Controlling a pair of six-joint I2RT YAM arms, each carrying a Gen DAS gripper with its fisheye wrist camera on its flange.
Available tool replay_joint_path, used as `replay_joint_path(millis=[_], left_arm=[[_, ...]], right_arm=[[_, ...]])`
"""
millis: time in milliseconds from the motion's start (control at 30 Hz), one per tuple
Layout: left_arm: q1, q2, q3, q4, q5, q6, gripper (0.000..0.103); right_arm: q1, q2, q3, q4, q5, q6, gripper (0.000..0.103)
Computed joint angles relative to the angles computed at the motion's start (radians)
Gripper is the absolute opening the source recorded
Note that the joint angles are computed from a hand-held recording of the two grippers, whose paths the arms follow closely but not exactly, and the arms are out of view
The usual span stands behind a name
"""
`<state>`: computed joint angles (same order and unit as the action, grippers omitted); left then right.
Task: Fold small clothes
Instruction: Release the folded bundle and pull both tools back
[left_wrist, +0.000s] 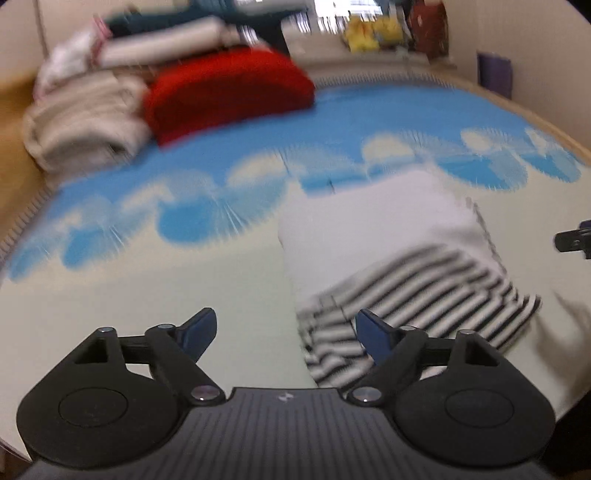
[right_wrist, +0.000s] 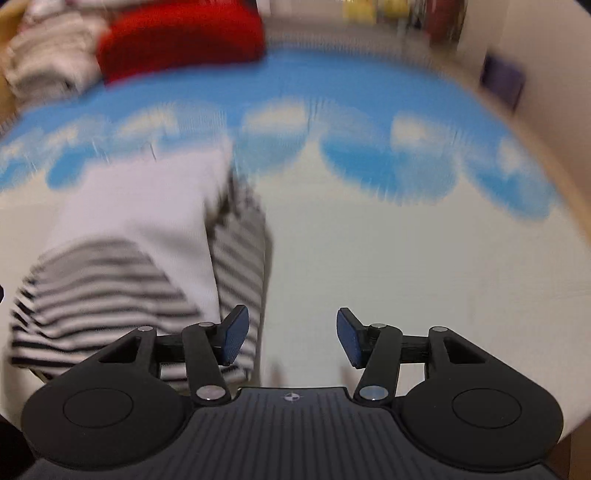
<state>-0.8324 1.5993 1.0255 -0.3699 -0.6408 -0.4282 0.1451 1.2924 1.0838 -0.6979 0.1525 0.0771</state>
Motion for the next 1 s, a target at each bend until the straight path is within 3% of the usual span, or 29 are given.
replay_joint_path(millis=[133, 333, 433, 533, 600, 733, 1000], left_arm=[[-0.121, -0.135, 0.021, -0.098, -0.120, -0.128, 0.089], [-0.342, -0.220, 0.047, -0.290, -0.230, -0.381, 0.098], [-0.441, -0.176, 0.063, -0.405, -0.248, -0.526, 0.098], [-0.498, -0.129, 0.051, -0.444, -0.258, -0.632, 0.101], [-0.498, -0.118, 0.029, -0.418, -0.248, -0.617, 0.102], [-0.457, -0.112, 0.000, -0.389, -0.264, -0.584, 0.102], [-0.405, -0.090, -0.017, -0.344, -0.176, -0.575, 0.102]], right_arm=[[0.036, -0.220, -0.083, 0.072, 0.015, -0.054, 0.083], [0.084, -0.489, -0.149, 0.050, 0.015, -0.073, 0.092], [0.158, -0.589, -0.173, 0.003, 0.099, 0.007, 0.092], [0.343, -0.640, -0.193, 0.002, 0.299, 0.038, 0.092], [0.454, -0.651, -0.202, -0.020, 0.408, 0.058, 0.092], [0.480, -0.627, -0.191, -0.067, 0.412, 0.094, 0.092], [0.521, -0.583, -0.160, -0.144, 0.405, 0.208, 0.092]])
